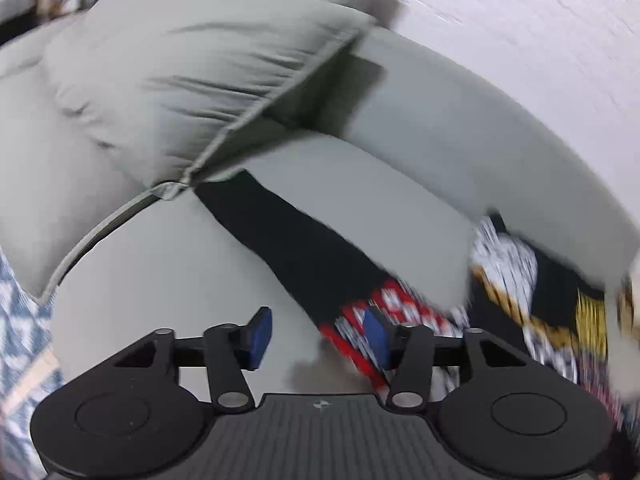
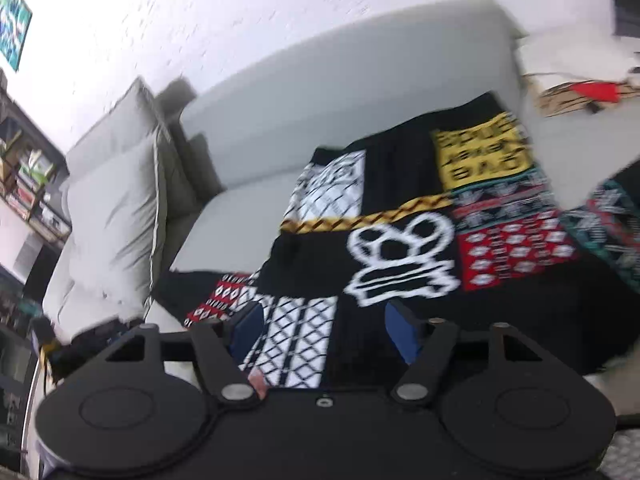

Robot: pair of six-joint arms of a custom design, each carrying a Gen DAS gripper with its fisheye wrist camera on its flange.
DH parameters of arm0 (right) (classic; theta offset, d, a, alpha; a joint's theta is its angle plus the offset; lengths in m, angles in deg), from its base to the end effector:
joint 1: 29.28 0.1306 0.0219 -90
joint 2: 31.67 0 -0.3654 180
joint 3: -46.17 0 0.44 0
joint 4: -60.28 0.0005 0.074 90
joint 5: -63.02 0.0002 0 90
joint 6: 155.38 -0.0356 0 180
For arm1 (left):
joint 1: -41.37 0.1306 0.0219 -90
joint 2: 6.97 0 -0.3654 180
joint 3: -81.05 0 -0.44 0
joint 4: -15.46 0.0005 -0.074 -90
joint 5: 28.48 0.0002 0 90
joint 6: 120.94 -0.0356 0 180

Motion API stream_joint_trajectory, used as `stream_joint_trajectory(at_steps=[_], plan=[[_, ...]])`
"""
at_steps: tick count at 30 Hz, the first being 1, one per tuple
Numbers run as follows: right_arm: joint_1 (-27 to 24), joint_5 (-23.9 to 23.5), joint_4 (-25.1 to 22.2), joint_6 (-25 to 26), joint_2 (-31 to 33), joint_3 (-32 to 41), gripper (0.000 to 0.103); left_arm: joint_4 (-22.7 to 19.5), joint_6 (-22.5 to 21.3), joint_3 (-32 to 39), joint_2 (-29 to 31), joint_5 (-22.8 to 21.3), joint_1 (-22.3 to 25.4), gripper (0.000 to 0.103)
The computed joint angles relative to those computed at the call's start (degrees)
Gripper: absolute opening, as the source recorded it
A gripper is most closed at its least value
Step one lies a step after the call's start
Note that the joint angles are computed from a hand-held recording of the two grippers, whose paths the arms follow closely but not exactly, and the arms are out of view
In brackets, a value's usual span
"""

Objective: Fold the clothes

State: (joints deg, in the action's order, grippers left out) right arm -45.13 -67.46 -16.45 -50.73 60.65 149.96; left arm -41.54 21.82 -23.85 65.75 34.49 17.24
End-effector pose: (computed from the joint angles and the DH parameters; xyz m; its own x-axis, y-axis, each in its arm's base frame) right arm 0.4968 -0.1175 0.4913 -0.8317 0.0362 -0.5540 -0.2728 0.8425 0.4646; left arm 0.3843 -0.1549 0.4115 -0.5490 -0.5311 -0.6454 -0.5173 0.8224 -0.2367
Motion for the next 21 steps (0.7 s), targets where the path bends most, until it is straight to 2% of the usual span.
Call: stream_joint_trajectory(at_steps=[2,5,7,9,10,13,15,18,20,21], plan=[[-2.7,-1.0,-1.1,1.1,0.4,0.8,0.073,-1.0,-0.3,1.2,1.6,-0.6,-4.1,0.063],[-5.7,0.1,-1.9,2.4,1.6,0.5,0.075,-1.3,-1.2,3.7,6.9,0.7,-8.5,0.061],[-6.9,2.6,-0.2,2.4,2.5,-1.1,0.062,-1.0,-1.8,6.1,11.3,1.5,-10.7,0.053],[-7.5,6.5,2.3,2.5,3.4,-3.0,0.028,-0.7,-2.2,8.9,15.7,1.7,-12.7,0.04],[-7.6,8.9,3.7,2.8,3.9,-3.9,0.022,0.1,-2.7,10.3,17.6,1.8,-13.6,0.038],[-7.4,12.7,6.3,3.8,5.4,-5.8,0.02,2.0,-5.1,14.7,22.7,2.5,-15.6,0.038],[-7.1,13.5,8.3,3.5,6.2,-6.7,0.02,0.9,-7.3,18.7,26.8,1.3,-16.7,0.039],[-6.2,14.7,15.1,1.6,6.1,-9.1,0.02,-1.5,-10.6,23.5,31.8,1.0,-17.5,0.039],[-5.4,17.8,19.6,1.8,6.0,-11.5,0.02,-2.8,-11.2,24.8,33.9,5.4,-16.7,0.037],[-5.0,19.9,18.4,2.5,6.9,-11.5,0.02,-2.8,-10.9,24.7,34.1,6.7,-16.4,0.037]])
